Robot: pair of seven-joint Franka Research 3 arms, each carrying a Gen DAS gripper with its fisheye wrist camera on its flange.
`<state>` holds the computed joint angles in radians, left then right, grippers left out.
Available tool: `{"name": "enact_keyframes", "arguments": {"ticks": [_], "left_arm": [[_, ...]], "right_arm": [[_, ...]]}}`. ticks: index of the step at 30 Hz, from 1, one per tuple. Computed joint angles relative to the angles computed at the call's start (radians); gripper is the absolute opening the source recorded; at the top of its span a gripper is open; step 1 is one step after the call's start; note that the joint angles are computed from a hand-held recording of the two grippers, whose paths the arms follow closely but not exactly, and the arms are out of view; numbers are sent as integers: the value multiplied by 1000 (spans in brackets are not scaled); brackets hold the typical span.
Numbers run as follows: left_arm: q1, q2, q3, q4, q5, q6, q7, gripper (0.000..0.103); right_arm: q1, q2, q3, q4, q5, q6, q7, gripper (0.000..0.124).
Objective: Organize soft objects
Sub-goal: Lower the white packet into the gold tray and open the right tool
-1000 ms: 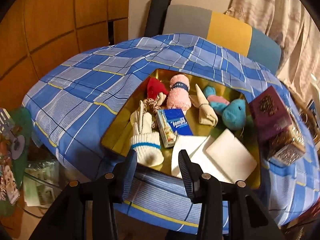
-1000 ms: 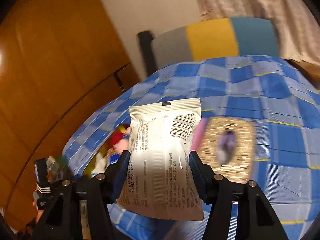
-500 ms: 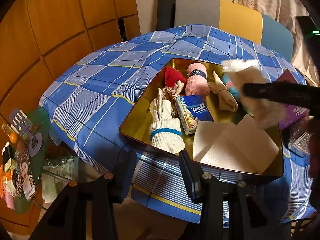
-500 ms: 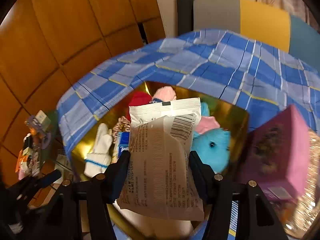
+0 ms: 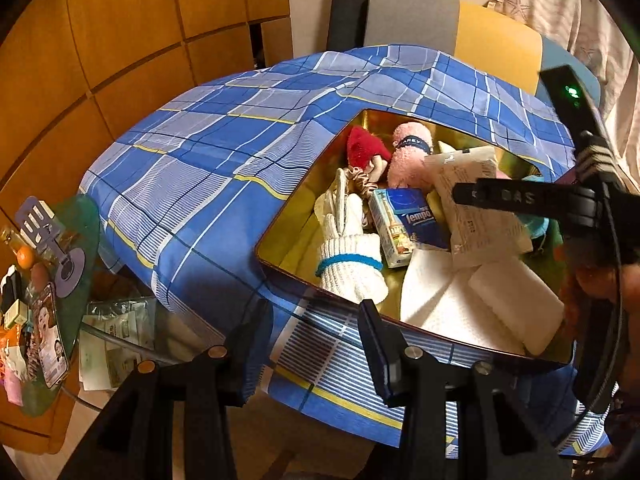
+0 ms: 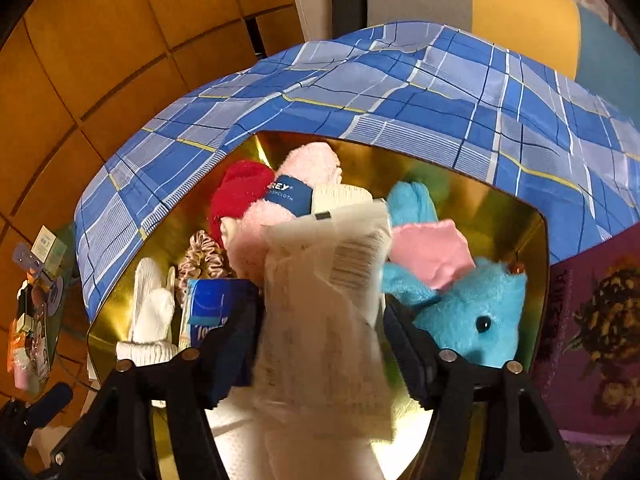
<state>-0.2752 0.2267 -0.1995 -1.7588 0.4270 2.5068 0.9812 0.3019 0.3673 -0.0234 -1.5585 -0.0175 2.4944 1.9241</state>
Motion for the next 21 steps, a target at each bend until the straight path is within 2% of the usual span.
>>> {"name": "enact_keyframes", "arguments": {"ticks": [5, 7, 9, 14, 19, 21], "left_arm": [[4, 4, -6, 4, -28, -4, 16, 44], [2, 5, -5, 5, -27, -6, 18, 44], [-1, 1, -2, 1, -16, -4, 10, 44], [-5, -3, 1, -1, 4, 0, 0, 44], [-6, -4, 1, -3, 14, 1, -3, 44], [-9, -3, 3, -1, 25, -1, -10, 44]], "right_arm": [[33, -82, -33, -116, -98, 110, 106, 73], [45, -87, -43, -120, -155, 115, 147, 73], [59, -72, -54, -94, -231, 83, 170, 72], [35, -21, -18, -29, -219, 20, 56, 49], [14, -24, 29, -56, -105, 18, -93, 38], [16, -31, 32, -66, -69, 2, -110, 38]]}}
